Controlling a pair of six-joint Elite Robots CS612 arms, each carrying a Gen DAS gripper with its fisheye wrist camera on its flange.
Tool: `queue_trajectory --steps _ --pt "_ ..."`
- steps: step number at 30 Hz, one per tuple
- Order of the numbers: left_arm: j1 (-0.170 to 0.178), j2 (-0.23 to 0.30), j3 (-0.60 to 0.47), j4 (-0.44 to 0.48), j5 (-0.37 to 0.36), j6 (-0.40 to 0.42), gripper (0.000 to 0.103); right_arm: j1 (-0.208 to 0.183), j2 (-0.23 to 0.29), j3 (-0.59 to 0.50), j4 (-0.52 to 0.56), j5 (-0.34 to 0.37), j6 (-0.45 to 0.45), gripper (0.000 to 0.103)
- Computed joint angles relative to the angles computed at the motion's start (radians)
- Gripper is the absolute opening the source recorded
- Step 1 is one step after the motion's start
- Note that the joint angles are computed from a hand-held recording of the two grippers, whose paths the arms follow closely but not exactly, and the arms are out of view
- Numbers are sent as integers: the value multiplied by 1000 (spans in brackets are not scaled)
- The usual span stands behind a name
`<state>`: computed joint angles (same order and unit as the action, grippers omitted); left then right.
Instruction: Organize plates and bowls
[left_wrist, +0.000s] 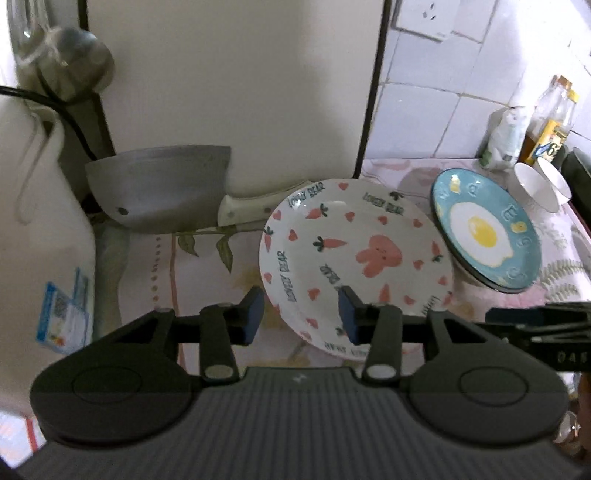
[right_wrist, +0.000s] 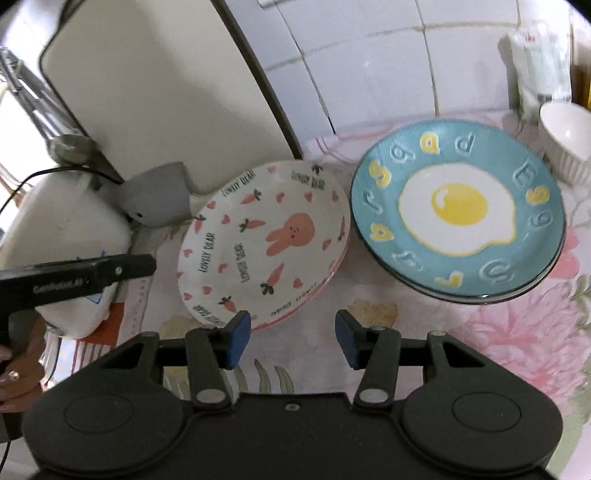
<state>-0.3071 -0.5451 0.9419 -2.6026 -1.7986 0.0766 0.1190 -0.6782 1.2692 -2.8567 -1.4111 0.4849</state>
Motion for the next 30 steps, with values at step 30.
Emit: queue_trajectory --steps 30 --pt "15 203 -349 337 -77 -127 24 0 121 -116 -68 -36 246 18"
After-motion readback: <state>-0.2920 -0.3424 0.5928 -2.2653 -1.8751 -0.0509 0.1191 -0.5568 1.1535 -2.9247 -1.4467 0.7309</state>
